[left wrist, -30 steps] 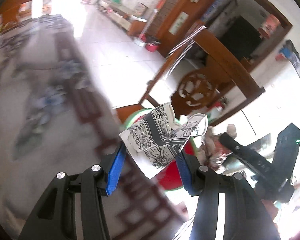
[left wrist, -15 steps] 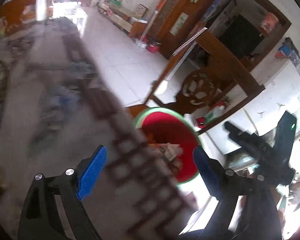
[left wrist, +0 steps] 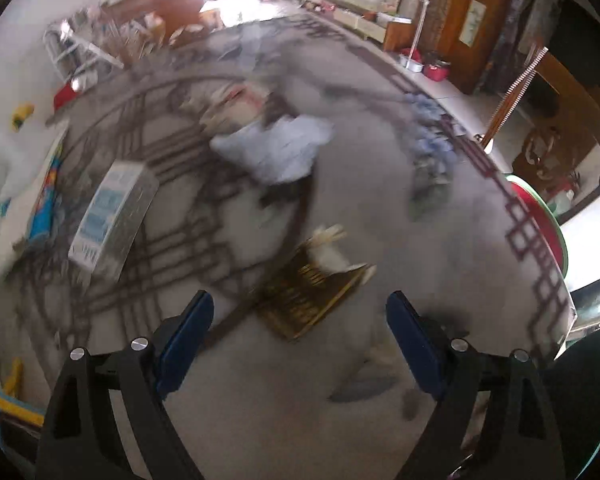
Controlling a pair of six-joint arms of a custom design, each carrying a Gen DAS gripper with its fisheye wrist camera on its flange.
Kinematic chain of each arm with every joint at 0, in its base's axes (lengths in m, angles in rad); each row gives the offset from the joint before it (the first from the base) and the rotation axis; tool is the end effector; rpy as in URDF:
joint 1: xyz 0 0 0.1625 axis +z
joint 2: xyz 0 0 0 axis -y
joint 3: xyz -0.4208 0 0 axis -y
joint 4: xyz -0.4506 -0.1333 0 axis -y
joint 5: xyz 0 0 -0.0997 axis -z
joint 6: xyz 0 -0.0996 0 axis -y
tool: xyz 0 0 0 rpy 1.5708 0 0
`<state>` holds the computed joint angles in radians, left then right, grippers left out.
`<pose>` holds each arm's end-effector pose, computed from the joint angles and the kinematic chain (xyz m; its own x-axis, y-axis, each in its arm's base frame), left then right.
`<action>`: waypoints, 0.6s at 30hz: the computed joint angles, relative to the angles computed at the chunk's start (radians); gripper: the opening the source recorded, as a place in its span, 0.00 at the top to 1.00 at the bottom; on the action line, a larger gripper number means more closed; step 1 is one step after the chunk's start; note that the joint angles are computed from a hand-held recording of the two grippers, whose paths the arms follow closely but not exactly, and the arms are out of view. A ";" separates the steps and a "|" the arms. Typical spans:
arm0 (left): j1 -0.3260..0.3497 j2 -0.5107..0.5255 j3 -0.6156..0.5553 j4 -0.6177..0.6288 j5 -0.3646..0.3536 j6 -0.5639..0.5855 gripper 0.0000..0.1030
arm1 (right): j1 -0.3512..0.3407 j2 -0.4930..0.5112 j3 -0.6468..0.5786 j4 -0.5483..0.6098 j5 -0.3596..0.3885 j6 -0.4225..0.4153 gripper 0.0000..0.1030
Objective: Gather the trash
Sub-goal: 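Move both grippers back over the trash on the table, then grasp the brown paper wrapper with the left gripper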
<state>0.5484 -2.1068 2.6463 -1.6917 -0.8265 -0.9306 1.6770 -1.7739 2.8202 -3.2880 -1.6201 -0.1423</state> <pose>-0.0942 -0.2928 0.1853 -0.7140 0.0787 -0.6957 0.3467 0.9031 -0.2536 0.1574 -0.2655 0.1687 -0.9746 -0.1851 0.1264 -0.2235 0.7603 -0.6099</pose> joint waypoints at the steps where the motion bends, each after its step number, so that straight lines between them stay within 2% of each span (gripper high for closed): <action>1: 0.014 -0.005 -0.001 0.020 -0.004 0.001 0.18 | 0.027 0.080 -0.011 -0.056 -0.032 -0.006 0.15; 2: 0.025 -0.005 -0.002 0.036 -0.005 0.008 0.18 | 0.063 0.159 -0.030 -0.088 -0.089 -0.015 0.15; 4: 0.037 0.003 -0.002 0.060 -0.005 0.025 0.18 | 0.109 0.225 -0.065 -0.051 -0.167 0.005 0.15; 5: 0.034 -0.002 0.002 0.077 -0.004 0.031 0.18 | 0.108 0.237 -0.067 -0.066 -0.155 0.003 0.15; 7: 0.056 0.023 0.001 0.063 0.008 0.067 0.18 | 0.130 0.277 -0.074 -0.110 -0.201 0.009 0.15; 11: 0.116 0.111 -0.017 -0.002 0.007 0.116 0.18 | 0.141 0.302 -0.074 -0.123 -0.234 -0.001 0.15; 13: 0.124 0.140 -0.021 -0.024 -0.001 0.130 0.20 | 0.152 0.306 -0.073 -0.126 -0.252 -0.004 0.15; 16: 0.125 0.142 -0.017 -0.062 -0.012 0.159 0.38 | 0.165 0.324 -0.081 -0.129 -0.273 0.000 0.15; 18: 0.134 0.132 -0.012 -0.078 -0.033 0.171 0.62 | 0.170 0.329 -0.083 -0.127 -0.282 0.002 0.15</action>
